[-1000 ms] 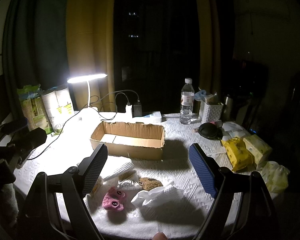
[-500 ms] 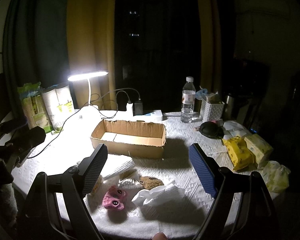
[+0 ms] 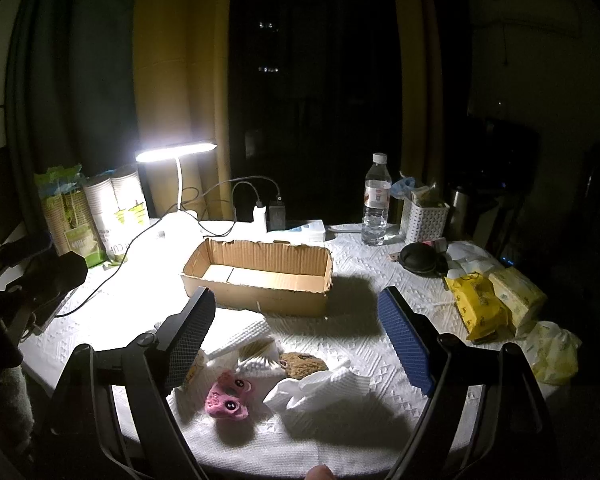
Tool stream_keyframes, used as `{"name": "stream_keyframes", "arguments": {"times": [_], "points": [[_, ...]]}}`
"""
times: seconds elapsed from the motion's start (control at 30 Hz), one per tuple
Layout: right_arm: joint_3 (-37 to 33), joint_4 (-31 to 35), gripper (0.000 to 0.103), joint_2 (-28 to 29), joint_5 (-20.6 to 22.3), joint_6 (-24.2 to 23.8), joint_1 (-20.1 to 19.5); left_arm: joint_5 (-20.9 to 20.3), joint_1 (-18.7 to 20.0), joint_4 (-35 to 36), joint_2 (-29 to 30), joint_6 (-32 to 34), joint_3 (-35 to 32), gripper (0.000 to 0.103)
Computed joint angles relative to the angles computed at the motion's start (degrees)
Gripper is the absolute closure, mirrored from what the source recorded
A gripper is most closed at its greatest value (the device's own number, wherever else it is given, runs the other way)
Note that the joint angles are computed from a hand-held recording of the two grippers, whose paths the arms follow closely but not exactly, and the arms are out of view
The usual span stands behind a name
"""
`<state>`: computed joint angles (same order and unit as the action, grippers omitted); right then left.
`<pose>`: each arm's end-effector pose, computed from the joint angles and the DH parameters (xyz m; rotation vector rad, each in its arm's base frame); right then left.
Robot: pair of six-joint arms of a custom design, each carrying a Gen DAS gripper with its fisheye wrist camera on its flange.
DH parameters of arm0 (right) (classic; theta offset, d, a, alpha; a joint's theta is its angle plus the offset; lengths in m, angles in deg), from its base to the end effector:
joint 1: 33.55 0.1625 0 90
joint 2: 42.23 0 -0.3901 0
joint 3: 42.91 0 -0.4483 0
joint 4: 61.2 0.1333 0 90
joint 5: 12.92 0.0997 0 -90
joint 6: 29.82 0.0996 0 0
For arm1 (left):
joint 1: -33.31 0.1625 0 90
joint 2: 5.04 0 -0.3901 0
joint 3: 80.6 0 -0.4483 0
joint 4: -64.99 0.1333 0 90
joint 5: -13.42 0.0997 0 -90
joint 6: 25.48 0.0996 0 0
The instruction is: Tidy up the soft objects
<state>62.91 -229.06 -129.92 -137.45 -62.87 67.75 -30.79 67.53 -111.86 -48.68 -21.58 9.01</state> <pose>0.1856 -0.5369 0.4575 0.4568 -2.1387 1.0878 -0.4759 -0.5712 0.1221 0.8773 2.2980 -1.2632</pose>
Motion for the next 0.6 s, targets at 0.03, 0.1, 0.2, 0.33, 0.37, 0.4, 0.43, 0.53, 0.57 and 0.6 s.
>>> {"name": "stream_keyframes", "arguments": {"times": [0.03,0.1,0.2,0.33,0.37,0.4,0.43,0.53,0.57,0.6], "points": [[-0.08,0.12,0.017,0.04,-0.04,0.06,0.06,-0.06,0.01,0.04,-0.03,-0.04,0.01,0.001],[-0.13,0.28,0.017,0.05,-0.15,0.11,0.12,-0.09,-0.01,-0.01,-0.12,0.00,0.12,0.001],[-0.02,0.17,0.017,0.00,-0.12,0.12,0.10,0.01,-0.02,-0.06,0.02,0.00,0.06,0.001],[-0.13,0.54,0.017,0.10,-0.26,0.32,0.07,-0.33,0.14,0.41,-0.12,-0.23,0.08,0.001],[-0.28,0.75,0.017,0.19,-0.21,0.33,-0.07,-0.38,0.19,0.53,-0.22,-0.33,0.10,0.001],[-0.29,0.86,0.017,0.23,-0.26,0.39,-0.03,-0.40,0.28,0.51,-0.26,-0.33,0.13,0.001],[-0.31,0.87,0.017,0.27,-0.25,0.37,-0.05,-0.38,0.36,0.48,-0.12,-0.36,0.07,0.001],[-0.41,1.30,0.017,0.37,-0.21,0.37,-0.23,-0.49,0.63,0.98,0.13,-0.78,-0.15,0.001],[-0.53,1.45,0.017,0.48,-0.27,0.43,-0.26,-0.50,0.71,1.17,0.19,-0.86,-0.27,0.001],[-0.63,1.52,0.017,0.59,-0.30,0.53,-0.32,-0.51,0.79,1.07,0.33,-0.84,-0.36,0.001]]}}
